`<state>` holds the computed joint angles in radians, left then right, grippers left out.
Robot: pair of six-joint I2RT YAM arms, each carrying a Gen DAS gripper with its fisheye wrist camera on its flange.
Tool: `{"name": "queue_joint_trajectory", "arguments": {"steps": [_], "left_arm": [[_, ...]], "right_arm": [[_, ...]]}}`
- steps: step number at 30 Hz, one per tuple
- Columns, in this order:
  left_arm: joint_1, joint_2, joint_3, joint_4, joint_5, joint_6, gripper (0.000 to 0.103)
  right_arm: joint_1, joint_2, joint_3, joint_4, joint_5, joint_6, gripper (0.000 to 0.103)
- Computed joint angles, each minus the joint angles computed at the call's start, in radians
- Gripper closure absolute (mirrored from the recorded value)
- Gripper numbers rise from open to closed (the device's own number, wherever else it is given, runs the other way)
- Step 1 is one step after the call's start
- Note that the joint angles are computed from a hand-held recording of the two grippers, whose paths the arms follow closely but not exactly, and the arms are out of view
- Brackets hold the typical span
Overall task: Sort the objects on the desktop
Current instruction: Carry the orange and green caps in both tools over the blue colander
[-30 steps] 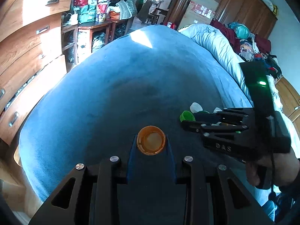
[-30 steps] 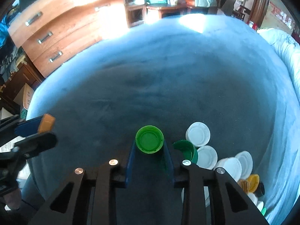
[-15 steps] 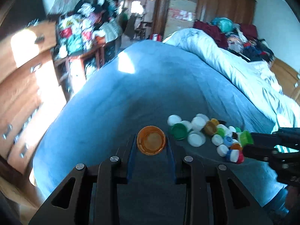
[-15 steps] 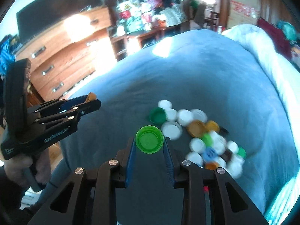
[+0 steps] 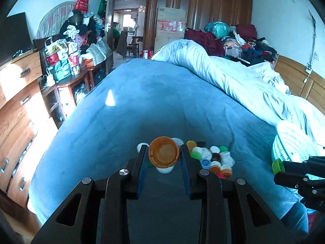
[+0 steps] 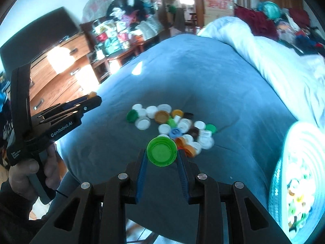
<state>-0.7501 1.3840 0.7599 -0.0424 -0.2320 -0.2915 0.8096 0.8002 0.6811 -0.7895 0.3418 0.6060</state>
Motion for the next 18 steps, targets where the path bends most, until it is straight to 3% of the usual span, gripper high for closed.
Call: {"name": "queue_joint_trajectory", "arguments": {"steps": [6,18], "left_arm": [[-0.082,-0.004,0.06,-0.069,-0.068,-0.051,0.077],[-0.208,0.071,0.203,-0.173,-0.09,-0.078,0.076]], "right_arm": [[-0.04,-0.113,0.014,-0.096,0.033,0.008,0.071],[-0.206,-0.314,0.037,-0.286,0.045,-0.057,0.071]]}}
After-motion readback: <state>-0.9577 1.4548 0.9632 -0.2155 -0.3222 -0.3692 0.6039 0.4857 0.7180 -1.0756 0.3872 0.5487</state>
